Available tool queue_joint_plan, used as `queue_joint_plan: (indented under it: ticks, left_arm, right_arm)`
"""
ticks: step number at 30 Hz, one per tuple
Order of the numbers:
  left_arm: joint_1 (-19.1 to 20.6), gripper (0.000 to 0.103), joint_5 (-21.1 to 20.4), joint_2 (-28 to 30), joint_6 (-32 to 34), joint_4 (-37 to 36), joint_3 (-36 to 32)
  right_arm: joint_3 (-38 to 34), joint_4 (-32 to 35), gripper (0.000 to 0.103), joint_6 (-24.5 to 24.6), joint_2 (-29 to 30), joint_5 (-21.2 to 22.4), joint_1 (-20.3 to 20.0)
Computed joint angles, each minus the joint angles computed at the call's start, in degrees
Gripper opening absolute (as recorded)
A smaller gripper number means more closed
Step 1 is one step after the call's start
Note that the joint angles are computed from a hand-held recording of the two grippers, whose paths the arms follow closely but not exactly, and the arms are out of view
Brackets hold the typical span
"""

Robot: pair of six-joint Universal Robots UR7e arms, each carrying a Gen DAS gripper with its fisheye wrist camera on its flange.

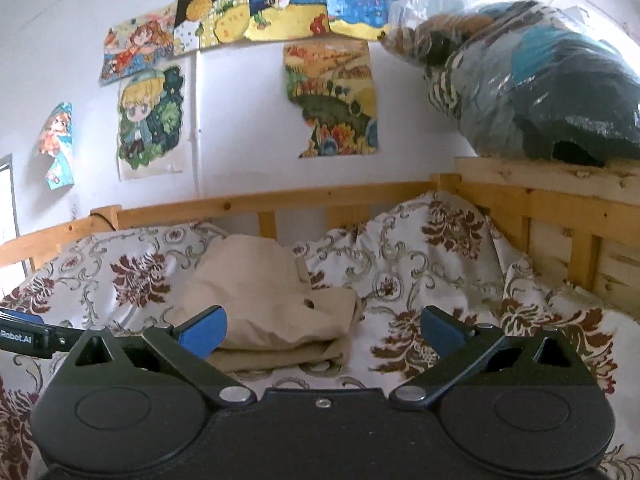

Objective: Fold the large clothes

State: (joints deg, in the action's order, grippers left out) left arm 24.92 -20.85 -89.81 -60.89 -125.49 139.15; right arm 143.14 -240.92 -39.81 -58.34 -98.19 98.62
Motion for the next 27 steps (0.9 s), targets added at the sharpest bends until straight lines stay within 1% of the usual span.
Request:
queue_joint_plan:
  ticks: [8, 20, 27]
  left_arm:
    - [0.3, 0.102, -1.3, 0.0, 1.3, -2.3, 0.6]
    - [0.1, 0.102, -0.9, 0.0, 0.5, -2.0, 0.8]
    - [0.1, 0.102, -0.9, 0.1, 1.1, -2.4, 0.7]
  right_arm:
    - [-0.2, 0.2, 0.102, -0.2, 0.5, -0.3, 0.1]
    - [-0.4, 0.4, 0.102, -0.2, 0.6, -0.4, 0.0]
    - [-0.4, 0.2, 0.102, -0.1, 0.7, 0.0, -0.3]
